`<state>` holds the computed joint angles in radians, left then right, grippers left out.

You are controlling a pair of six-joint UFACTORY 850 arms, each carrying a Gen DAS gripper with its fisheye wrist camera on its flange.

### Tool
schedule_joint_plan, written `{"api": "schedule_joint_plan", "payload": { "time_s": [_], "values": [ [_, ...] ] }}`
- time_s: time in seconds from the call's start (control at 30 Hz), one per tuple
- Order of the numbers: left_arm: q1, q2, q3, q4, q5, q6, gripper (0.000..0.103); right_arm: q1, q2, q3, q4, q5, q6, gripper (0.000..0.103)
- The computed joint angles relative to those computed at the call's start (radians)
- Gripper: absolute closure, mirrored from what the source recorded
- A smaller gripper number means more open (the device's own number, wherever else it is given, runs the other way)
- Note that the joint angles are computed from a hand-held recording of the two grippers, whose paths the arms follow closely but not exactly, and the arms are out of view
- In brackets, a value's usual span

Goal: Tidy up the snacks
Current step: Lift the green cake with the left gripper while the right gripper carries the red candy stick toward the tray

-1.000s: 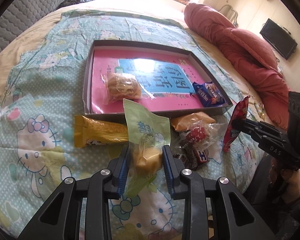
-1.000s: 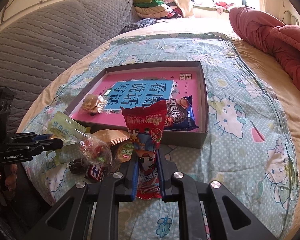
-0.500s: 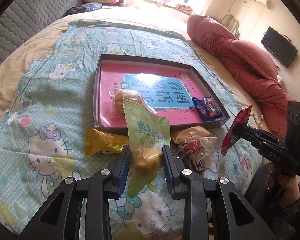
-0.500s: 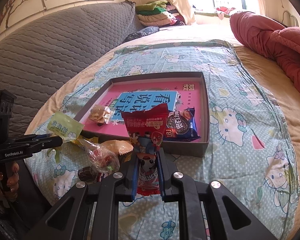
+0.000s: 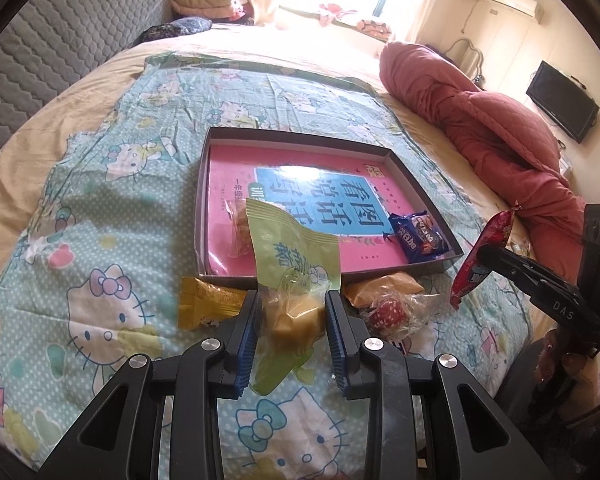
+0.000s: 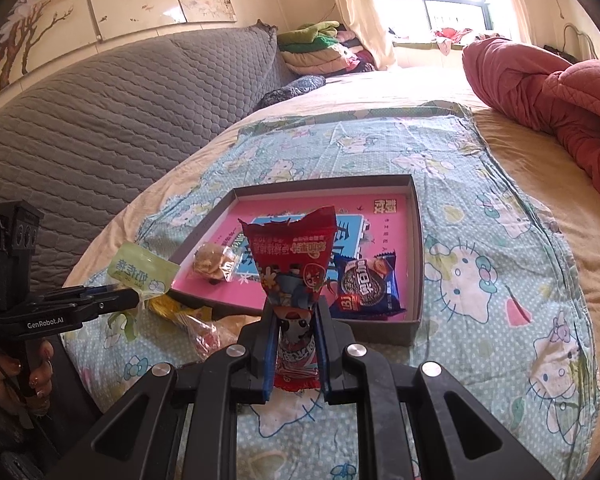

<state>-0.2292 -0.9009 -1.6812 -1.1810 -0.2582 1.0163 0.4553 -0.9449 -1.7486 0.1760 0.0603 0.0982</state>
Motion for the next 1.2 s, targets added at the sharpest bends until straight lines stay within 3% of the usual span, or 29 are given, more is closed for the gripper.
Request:
{"api": "schedule_joint_plan", "payload": {
  "time_s": [0.17,0.77,1.2],
  "values": [
    [-0.004,-0.006,-0.011,-0.011,0.011,0.013,0.07,-0.002,-0.004,-0.009,-0.18,0.009,0.176,0.086],
    [-0.013,-0.033,-0.064,0.017,0.042,-0.025,0.07,-0.014,-0.029,-0.051,-0.5,0.049,0.482,0.086],
    [-0.026,-0.077,-0.138,0.201,0.047,-0.216,0.07,-0.025,-0.068,-0.121,-0.698,0.052,0.667,0.086]
  ]
}}
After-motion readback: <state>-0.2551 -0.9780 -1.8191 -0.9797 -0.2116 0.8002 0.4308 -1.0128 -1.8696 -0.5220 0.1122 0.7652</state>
